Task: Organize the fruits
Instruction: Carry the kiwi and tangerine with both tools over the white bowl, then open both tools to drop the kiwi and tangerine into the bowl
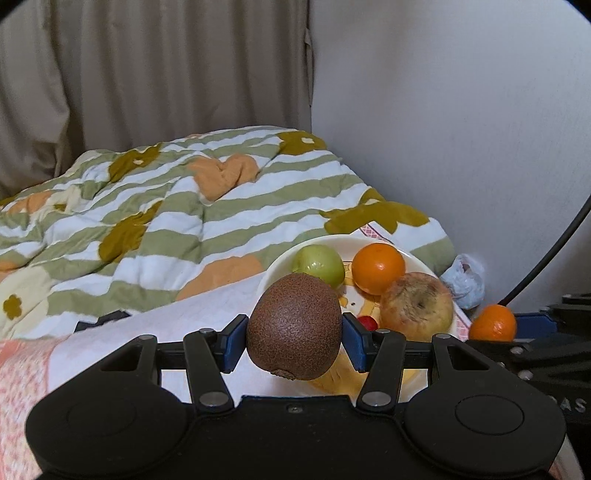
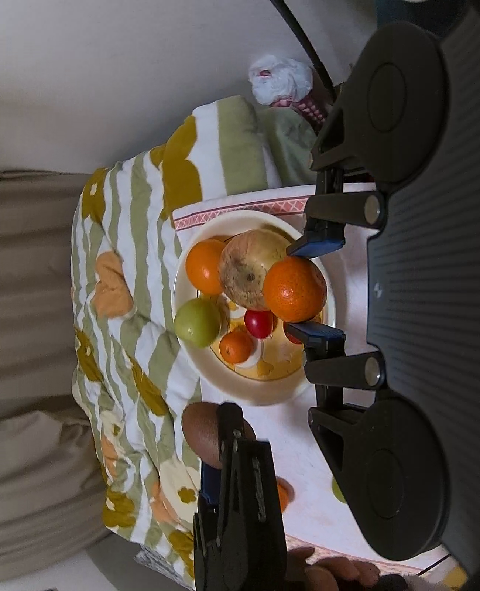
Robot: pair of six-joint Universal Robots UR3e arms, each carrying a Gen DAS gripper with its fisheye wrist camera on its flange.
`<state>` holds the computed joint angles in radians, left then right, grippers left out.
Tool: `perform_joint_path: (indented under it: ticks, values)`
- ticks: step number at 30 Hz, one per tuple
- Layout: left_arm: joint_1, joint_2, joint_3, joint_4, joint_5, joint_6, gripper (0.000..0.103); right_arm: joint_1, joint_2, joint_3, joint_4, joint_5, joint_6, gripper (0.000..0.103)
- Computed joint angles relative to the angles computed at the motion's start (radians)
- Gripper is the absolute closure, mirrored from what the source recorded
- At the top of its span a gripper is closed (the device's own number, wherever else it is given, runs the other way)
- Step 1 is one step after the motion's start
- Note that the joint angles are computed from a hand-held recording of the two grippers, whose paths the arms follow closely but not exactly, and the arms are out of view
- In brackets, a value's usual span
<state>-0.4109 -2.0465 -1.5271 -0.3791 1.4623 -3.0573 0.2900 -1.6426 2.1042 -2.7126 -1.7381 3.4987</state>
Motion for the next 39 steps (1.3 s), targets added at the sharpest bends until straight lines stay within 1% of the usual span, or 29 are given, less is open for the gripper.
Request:
perform_joint_path:
  ticks: [3, 7, 13, 15, 16, 18, 19, 20, 24, 30, 32, 35, 39]
  values:
    - [0.004, -0.084, 0.090, -0.026, -0.021, 0.019, 0.045, 0.001, 0.038, -0.014, -0.016, -0.004, 0.026, 0.051]
    - [0.007, -0.178, 0.199, -0.059, -0.026, 0.049, 0.045, 0.006, 0.087, -0.025, -0.033, -0.003, 0.065, 0.051]
    - [0.017, -0.260, 0.303, -0.109, -0.045, 0.081, 0.045, 0.027, 0.133, -0.050, -0.023, -0.011, 0.118, 0.051]
    - [0.024, -0.267, 0.311, -0.113, -0.055, 0.089, 0.043, 0.033, 0.141, -0.055, -0.017, -0.015, 0.133, 0.051]
    - [0.028, -0.263, 0.306, -0.109, -0.063, 0.093, 0.038, 0.036, 0.144, -0.060, -0.012, -0.018, 0.142, 0.051]
    - [0.040, -0.245, 0.283, -0.087, -0.090, 0.093, 0.009, 0.044, 0.146, -0.068, 0.001, -0.026, 0.154, 0.051]
    - [0.048, -0.228, 0.260, -0.062, -0.102, 0.088, 0.005, 0.050, 0.146, -0.073, 0.008, -0.031, 0.160, 0.051]
    - [0.056, -0.210, 0.235, -0.041, -0.109, 0.084, 0.004, 0.055, 0.146, -0.076, 0.013, -0.036, 0.164, 0.051]
    - [0.082, -0.140, 0.167, -0.038, -0.113, 0.082, 0.004, 0.076, 0.155, -0.098, 0.040, -0.042, 0.169, 0.051]
    - [0.134, -0.014, 0.017, -0.005, -0.130, 0.075, 0.004, 0.107, 0.215, -0.158, 0.020, -0.046, 0.138, 0.051]
    - [0.145, 0.019, -0.021, 0.000, -0.124, 0.067, 0.004, 0.118, 0.253, -0.180, -0.014, -0.049, 0.120, 0.051]
    - [0.168, 0.067, -0.085, 0.006, -0.129, 0.047, 0.004, 0.133, 0.341, -0.200, -0.127, -0.067, 0.082, 0.051]
    - [0.182, 0.115, -0.159, 0.014, -0.111, 0.039, 0.004, 0.125, 0.431, -0.235, -0.190, -0.043, 0.054, 0.051]
